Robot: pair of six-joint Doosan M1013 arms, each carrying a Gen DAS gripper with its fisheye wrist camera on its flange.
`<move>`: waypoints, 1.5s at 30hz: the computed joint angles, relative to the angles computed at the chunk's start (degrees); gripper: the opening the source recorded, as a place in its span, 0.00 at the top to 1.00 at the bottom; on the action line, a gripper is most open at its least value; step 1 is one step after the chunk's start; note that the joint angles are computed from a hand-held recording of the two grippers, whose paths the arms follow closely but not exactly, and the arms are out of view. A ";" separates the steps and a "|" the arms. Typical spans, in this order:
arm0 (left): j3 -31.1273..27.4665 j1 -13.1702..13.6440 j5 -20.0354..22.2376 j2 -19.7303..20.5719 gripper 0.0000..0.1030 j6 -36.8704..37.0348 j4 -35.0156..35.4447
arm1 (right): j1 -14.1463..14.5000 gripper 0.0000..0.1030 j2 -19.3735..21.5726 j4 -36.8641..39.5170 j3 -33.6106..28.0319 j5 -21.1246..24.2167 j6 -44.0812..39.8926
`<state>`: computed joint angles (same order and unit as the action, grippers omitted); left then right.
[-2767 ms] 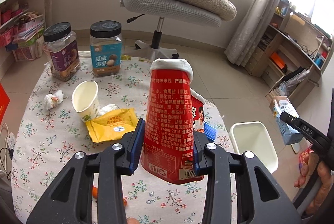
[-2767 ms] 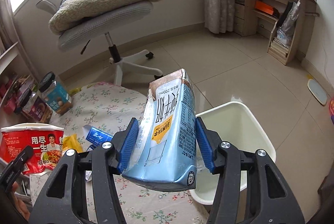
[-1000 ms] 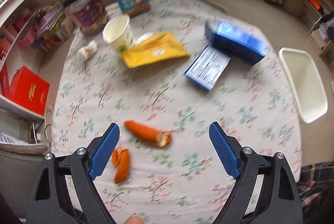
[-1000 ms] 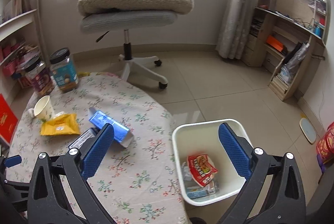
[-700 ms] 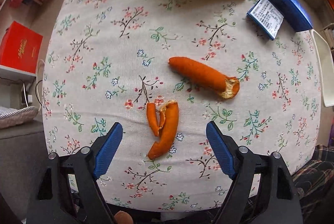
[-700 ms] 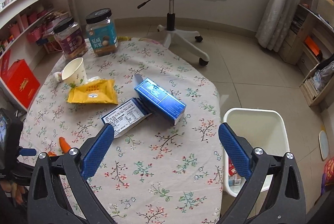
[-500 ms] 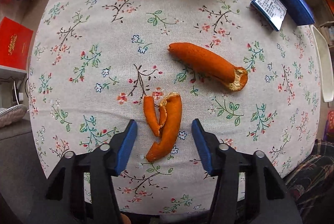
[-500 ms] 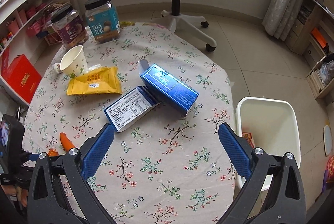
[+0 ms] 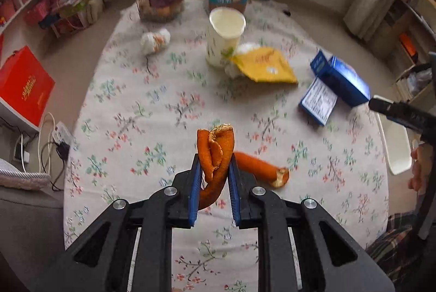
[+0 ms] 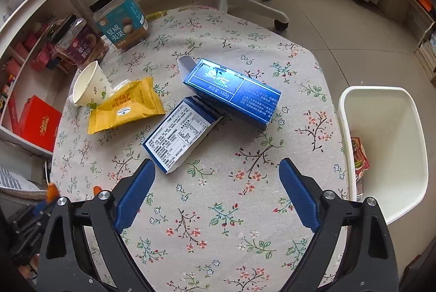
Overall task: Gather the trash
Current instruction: 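Lower the left tool to the orange peel and close on it, then grasp the blue box with the right tool and lift it, then carry the blue box over the bin and open the right tool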
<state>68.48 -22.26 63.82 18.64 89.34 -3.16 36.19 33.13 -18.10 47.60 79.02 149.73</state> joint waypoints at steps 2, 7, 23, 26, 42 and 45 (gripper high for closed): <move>-1.99 -0.51 -2.77 0.72 0.82 -0.66 1.80 | 0.35 0.16 1.97 -3.53 -3.56 3.51 -5.08; -6.05 0.36 -1.64 2.74 0.82 1.10 -2.73 | -0.61 0.18 7.92 -5.21 -13.82 13.53 -23.91; -9.75 0.12 1.26 6.43 0.82 1.29 -4.62 | -5.03 0.61 15.11 3.37 -22.25 19.38 -30.03; -9.91 0.13 0.88 6.49 0.82 1.11 -4.93 | -4.80 0.62 12.75 2.47 -19.16 16.01 -25.71; -4.81 -1.51 -10.37 2.21 0.82 0.93 -3.94 | 1.00 0.62 -1.06 -10.17 -4.71 -5.04 -8.19; -3.92 -1.66 -12.21 1.55 0.82 0.66 -4.60 | 2.05 0.62 -4.28 -15.79 0.67 -6.79 -1.32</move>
